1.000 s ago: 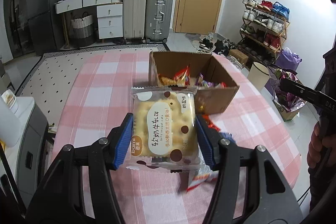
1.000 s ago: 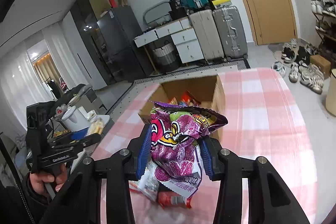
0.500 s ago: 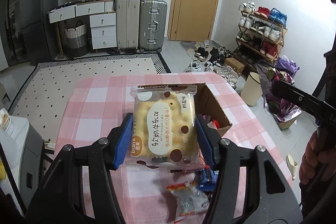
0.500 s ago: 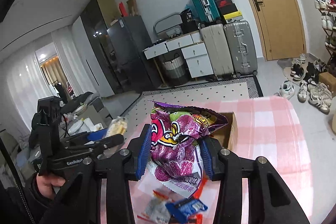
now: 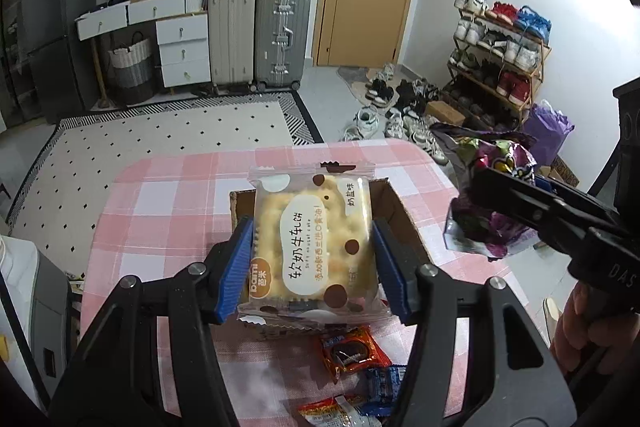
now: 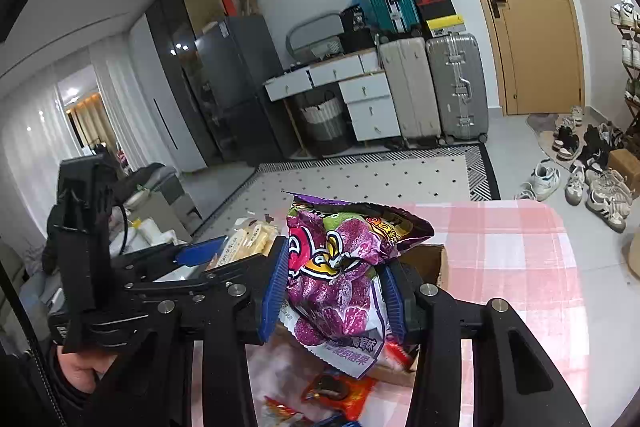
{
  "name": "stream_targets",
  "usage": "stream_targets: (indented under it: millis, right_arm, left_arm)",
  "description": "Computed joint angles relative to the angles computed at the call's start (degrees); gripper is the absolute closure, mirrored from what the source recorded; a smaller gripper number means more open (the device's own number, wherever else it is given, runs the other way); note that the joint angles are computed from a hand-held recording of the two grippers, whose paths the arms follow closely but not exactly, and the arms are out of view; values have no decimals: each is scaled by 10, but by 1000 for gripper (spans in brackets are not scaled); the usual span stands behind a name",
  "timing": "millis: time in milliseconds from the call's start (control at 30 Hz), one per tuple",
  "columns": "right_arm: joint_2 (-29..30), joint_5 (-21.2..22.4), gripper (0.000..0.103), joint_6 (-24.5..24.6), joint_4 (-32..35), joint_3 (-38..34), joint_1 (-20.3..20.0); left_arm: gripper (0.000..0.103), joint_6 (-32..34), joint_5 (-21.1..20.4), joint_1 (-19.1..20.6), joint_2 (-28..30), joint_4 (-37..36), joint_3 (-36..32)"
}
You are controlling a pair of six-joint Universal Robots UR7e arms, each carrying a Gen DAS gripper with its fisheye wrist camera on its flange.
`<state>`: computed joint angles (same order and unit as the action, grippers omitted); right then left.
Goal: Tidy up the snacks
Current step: 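Lift both held packets and carry them over the cardboard box, then open both tools to drop the packets into the box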
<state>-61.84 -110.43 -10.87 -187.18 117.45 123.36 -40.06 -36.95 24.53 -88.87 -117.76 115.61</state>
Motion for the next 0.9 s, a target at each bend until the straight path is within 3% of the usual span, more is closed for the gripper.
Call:
stream_targets:
  millis: [167,667,733,800,833,900]
  right_arm:
    - [28,5,60,-8,7,-22,-24]
    - [108,-1,59,-35,20,-79,-79]
    - [116,-2,52,-38,23,-87,-82]
    - [118,-1,36,-42,12,-84,-83]
    - [119,1,32,-44,2,-83,-84]
    - [113,0,30,-48,-19,-73,-84]
  left_arm:
    - [48,45,-11,33,29,-42,-7]
    - [48,97,-48,114,75,-108,-6]
    - [43,84,-48,122,83,-98,-13]
    - [38,88,-69,134,86,-104,-17]
    - [37,95,-75,136,83,-115,-13]
    - [25,97,-66,134,80,-112,-10]
